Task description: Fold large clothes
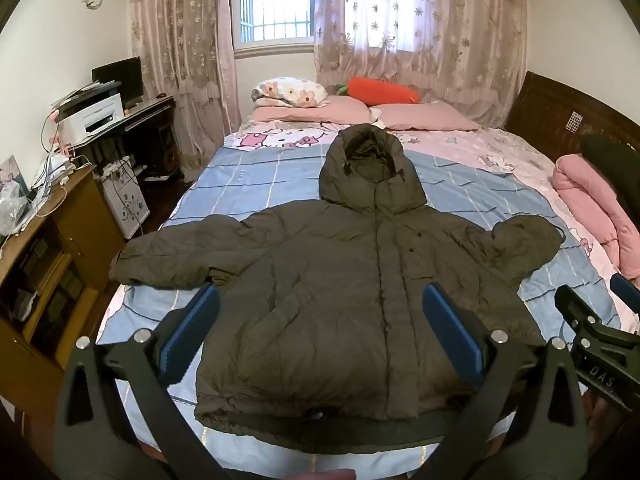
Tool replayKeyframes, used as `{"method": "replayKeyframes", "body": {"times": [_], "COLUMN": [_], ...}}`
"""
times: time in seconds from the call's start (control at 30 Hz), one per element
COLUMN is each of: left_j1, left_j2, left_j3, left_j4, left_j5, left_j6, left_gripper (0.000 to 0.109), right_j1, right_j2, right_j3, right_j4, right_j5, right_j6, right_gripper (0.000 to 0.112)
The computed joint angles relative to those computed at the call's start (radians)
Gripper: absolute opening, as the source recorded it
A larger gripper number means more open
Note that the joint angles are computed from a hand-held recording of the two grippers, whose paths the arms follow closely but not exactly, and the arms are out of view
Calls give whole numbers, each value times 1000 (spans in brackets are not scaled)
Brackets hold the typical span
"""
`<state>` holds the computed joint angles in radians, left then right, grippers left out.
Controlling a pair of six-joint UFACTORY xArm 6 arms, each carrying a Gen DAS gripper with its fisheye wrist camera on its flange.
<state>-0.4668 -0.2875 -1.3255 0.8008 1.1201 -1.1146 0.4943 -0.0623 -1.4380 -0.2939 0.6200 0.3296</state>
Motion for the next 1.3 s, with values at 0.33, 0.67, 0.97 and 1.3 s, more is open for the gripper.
{"method": "replayKeyframes", "body": {"times": [0.33,0.67,0.97,1.3], "left_j1": [-1,-5,-6,-6], "left_j2": [3,9,14,14], "left_j3": [-5,-12,-19,-18], "left_j4": [-2,2,2,3], "left_j5": [3,8,12,11], "left_j6": [1,-4,-1,-2], "left_gripper": [101,101,101,101], "right_j1": [-1,0,2,3], "right_j2": [-2,-3,-2,-5], "right_j3": [6,7,7,7], "right_j4": [4,2,-3,-2], "right_j5": [-4,-4,-4,-2], "right_j6": [-2,2,5,4], "right_gripper": [102,102,102,102]}}
